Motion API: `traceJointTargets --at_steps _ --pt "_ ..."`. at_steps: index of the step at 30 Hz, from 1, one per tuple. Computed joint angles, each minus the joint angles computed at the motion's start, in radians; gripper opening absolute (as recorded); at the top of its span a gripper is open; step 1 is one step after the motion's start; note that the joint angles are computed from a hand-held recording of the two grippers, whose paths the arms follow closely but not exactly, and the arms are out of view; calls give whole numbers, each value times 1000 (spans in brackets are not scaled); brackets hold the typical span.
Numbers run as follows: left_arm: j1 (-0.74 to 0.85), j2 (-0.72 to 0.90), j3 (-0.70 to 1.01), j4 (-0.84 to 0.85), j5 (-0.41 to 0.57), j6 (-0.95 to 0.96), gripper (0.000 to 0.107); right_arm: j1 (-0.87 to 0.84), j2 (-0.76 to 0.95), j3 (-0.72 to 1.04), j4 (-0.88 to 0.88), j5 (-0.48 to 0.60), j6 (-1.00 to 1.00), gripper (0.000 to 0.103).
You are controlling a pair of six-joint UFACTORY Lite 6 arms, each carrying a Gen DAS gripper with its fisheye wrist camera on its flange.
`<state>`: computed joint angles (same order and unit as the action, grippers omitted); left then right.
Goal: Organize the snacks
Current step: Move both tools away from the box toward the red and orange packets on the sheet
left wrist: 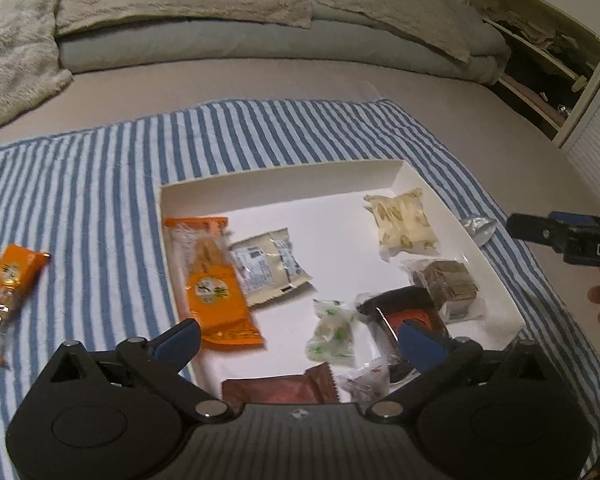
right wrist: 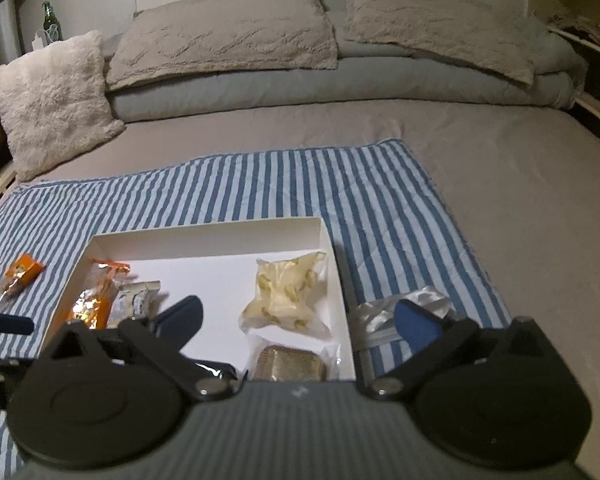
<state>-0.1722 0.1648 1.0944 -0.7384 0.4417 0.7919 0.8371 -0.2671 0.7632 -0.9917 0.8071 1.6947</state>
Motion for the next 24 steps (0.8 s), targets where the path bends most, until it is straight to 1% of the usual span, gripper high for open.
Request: traceJointTargets --at_steps 3,7,14,24 --pt "27 -30 -18 -24 6 30 103 31 2 11 17 32 -5 103" --pt "59 -75 -44 -6 -5 33 103 73 41 47 37 76 -16 103" --pt "144 -130 -74 11 8 65 103 144 147 128 29 103 36 103" --pt "323 -130 -83 -4 12 175 103 175 348 328 11 54 44 103"
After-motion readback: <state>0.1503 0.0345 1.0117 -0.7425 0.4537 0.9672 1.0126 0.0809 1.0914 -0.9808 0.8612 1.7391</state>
